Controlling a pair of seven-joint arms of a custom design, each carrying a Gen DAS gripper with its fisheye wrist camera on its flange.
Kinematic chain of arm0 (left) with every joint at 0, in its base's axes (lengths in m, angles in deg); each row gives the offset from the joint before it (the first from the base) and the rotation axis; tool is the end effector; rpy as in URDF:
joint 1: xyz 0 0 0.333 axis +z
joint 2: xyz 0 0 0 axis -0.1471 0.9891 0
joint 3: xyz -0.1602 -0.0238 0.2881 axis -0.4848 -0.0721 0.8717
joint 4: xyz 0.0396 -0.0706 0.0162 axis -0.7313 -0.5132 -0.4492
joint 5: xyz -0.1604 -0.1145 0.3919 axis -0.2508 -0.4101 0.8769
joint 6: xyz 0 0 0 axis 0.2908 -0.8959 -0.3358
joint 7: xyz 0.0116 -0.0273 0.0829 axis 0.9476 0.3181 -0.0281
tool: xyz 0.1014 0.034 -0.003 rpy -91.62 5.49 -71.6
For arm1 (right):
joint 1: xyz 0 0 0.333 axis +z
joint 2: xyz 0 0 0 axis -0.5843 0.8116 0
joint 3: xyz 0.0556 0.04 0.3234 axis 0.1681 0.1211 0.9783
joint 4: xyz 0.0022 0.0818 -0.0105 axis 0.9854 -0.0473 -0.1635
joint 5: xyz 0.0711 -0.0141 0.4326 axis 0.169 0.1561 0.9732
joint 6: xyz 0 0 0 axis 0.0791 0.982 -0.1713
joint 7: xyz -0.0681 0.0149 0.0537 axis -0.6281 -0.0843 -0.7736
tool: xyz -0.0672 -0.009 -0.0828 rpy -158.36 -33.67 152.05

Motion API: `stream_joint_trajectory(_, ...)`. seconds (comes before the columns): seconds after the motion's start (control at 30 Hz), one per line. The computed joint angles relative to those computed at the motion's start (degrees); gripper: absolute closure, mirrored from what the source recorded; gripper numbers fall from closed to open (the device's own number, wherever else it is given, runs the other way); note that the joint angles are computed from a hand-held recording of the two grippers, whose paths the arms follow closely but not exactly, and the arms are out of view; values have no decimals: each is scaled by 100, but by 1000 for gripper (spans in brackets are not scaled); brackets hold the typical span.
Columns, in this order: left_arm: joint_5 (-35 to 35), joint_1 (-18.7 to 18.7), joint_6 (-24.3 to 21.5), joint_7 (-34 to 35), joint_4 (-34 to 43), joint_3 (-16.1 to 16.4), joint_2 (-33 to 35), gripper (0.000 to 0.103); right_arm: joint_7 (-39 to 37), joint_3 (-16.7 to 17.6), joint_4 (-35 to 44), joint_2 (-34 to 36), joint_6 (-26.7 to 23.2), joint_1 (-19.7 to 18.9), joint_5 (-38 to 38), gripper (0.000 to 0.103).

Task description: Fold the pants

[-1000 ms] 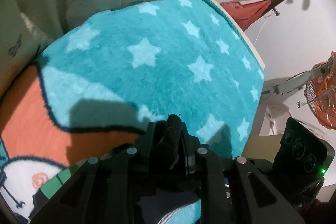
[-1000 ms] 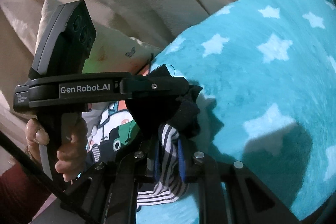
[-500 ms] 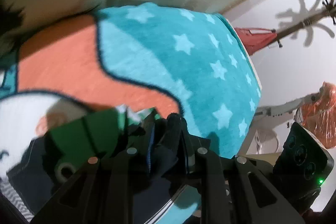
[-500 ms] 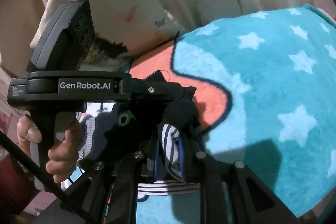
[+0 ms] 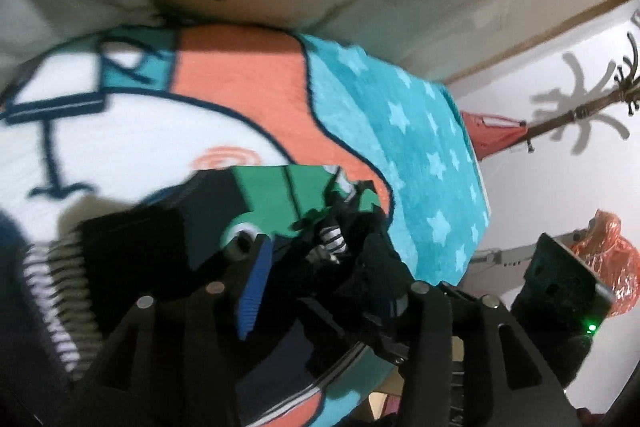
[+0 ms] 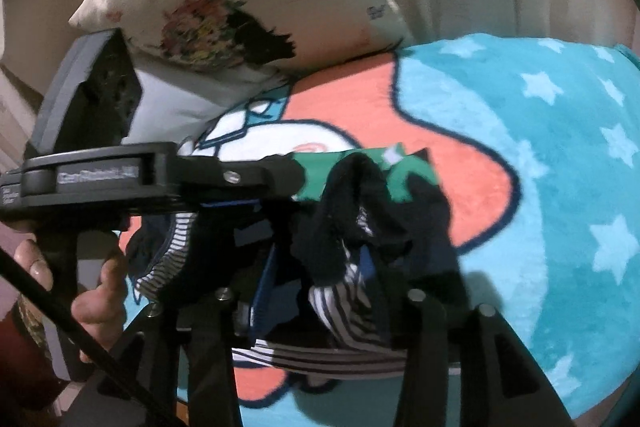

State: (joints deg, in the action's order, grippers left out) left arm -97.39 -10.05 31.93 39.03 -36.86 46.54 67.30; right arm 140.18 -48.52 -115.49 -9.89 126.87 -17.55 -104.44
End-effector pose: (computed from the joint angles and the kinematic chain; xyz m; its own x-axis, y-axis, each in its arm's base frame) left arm 0.7521 -0.2512 0.4967 -0.5574 -0.5566 0.6161 -0.8157 0.5054 -0.2814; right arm 0.5932 0.2490 0.4844 -0.3358 -0.8613 -0.3814 -0.7197 0.4958 -0.4860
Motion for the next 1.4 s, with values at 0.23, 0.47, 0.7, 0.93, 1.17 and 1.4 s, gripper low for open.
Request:
stream_joint_trajectory(0.23,-61,280,481,-10,-367,153,-279,55,-785,64,567,511,-172,207,685,52)
stream_joint_trajectory(0.47,-34,517,926,327,-847,264,-686,54,-88,-110,233,-95,348,234,252,52)
stream_joint_trajectory(0.7,2,616,889,382,-949,333,-744,54,932,-68,484,142,-564,-93,-196,84)
stream_joint_trajectory(0.93,-6,638,850,422,-1045,352,-803,54,-908,168,752,763,-78,-29,1772,82)
stream_joint_trajectory(1.17,1,614,807,526,-1079,349,-832,52,-953,95,-207,-195,500,198,2028,67)
stream_joint_trajectory(1.4,38,495,692,619,-1168,293,-874,52,488,292,-382,-653,-154,-329,393,65)
